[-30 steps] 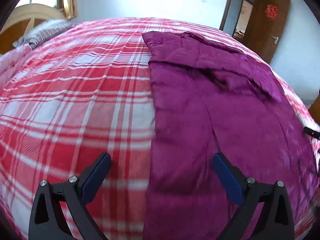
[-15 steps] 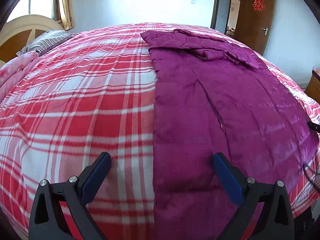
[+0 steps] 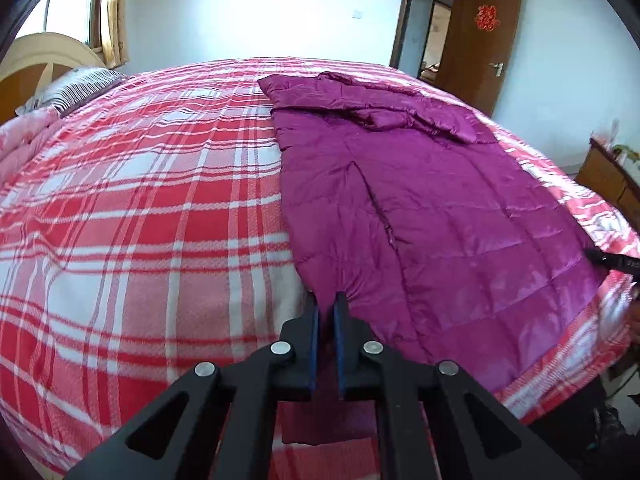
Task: Fold large clothes
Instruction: 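Close both grippers on the jacket hem, then lift the hem with both grippers and fold it toward the collar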
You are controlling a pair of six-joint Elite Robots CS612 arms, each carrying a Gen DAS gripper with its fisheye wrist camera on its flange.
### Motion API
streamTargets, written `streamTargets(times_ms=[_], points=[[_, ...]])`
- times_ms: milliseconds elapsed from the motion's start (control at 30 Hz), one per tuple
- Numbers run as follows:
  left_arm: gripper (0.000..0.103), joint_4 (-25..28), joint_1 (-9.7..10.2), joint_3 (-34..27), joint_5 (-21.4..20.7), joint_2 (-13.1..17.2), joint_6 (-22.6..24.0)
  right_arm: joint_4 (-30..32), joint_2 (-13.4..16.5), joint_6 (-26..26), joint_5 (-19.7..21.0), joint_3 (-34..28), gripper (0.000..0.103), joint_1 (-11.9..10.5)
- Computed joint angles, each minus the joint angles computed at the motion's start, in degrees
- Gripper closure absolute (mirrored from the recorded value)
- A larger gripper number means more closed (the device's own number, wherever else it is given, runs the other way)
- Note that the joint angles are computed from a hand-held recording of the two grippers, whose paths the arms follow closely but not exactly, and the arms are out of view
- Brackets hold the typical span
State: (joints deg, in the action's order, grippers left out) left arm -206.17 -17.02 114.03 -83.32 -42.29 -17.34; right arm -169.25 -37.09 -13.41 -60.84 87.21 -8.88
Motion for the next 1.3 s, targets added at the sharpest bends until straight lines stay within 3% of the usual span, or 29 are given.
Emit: streamTargets(times_ms=[267,467,700,833,967,1100,1300], points=[[0.1,-4.3,1.4,3.0,-8.8,-1.6,-2.8,0.8,-2.7,1.2,7.2,4.3,0.093,-2.2],[0.101,-11.1,2.06,5.4,-13.6,-4.2,-4.9,1.3,-5.3,0.6,14.1,7.1,0.094,-3.4],[0.101,-20.7,2.23,7.9,-16.4,-7.7,-4.6,-6.1,-9.0,2.5,21.0,11.0,0.095,-4.8],[0.101,-23.2,2.9,7.8,-17.8,-8.0,-6.3,-11.9,-10.3,4.8,24.3,12.3,0.095,-5.8],[0.101,-22.2,4.97,5.3,-21.0,-6.8,-10.7,-17.3,-9.4,11.5,26.7,10.9,0.095,-6.4],[0.101,-19.3,6.78,0.5,-23.3,-5.3,-12.0,-20.5,-6.8,19.3,27.0,5.9,0.095,-5.8],[0.101,-8.2,9.33,-11.7,-23.9,-1.2,-10.6,-18.2,-1.6,26.7,24.7,-5.6,0.095,-3.5]])
